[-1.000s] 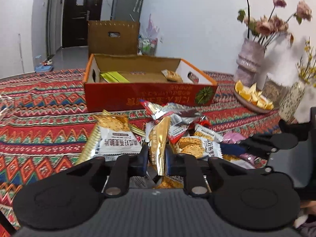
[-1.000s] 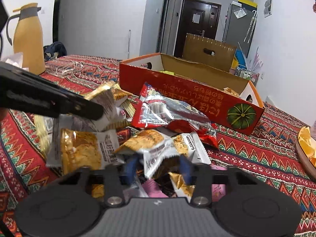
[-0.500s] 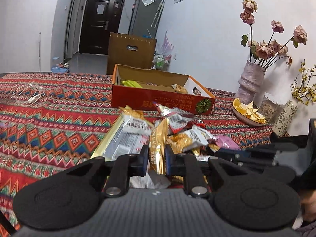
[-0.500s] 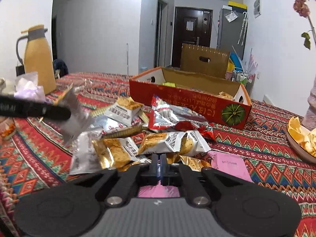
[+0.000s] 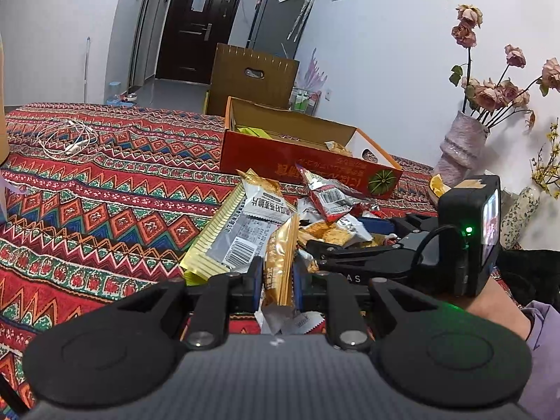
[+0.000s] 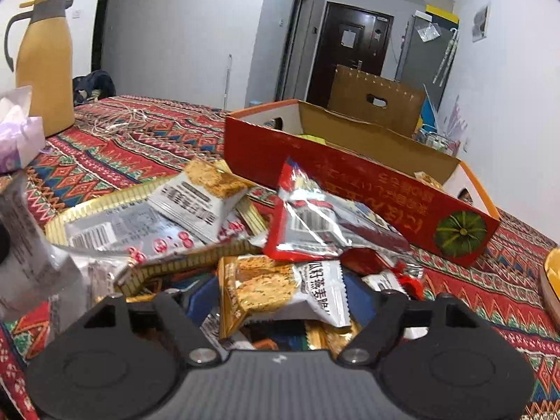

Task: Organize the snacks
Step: 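Grasp a gold wrapper with the left tool while the right grasps a cookie packet, then lower both held snacks into the box and open both tools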

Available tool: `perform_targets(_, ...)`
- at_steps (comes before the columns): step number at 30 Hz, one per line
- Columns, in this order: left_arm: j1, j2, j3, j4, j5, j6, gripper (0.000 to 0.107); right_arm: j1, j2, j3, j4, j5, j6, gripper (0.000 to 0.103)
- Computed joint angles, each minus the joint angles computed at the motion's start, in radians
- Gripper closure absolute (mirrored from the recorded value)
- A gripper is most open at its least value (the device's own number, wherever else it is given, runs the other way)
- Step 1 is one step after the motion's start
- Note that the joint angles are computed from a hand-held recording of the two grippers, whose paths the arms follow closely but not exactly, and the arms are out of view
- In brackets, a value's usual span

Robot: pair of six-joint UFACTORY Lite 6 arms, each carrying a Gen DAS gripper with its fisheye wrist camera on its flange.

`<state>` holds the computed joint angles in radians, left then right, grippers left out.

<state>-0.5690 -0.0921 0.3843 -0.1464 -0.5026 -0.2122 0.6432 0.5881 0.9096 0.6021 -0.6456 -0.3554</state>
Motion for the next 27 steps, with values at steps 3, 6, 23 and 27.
perform_targets(3,0.002,0.01,0.005,0.009,-0.006,-0.01,0.09,-0.025,0.003,0.019,-0.076,0.044,0.059,0.05)
perform_targets(6,-0.013,-0.021,-0.014,-0.013,0.001,0.004,0.09,-0.029,-0.009,0.01,-0.102,0.067,0.059,0.055)
perform_targets(23,-0.252,-0.316,-0.158,-0.54,0.047,0.397,0.09,0.19,-0.562,-0.553,0.151,-0.102,0.138,0.073)
perform_targets(27,-0.266,-0.278,-0.111,-0.554,0.036,0.421,0.09,0.191,-0.739,-0.655,0.216,-0.075,0.083,0.073)
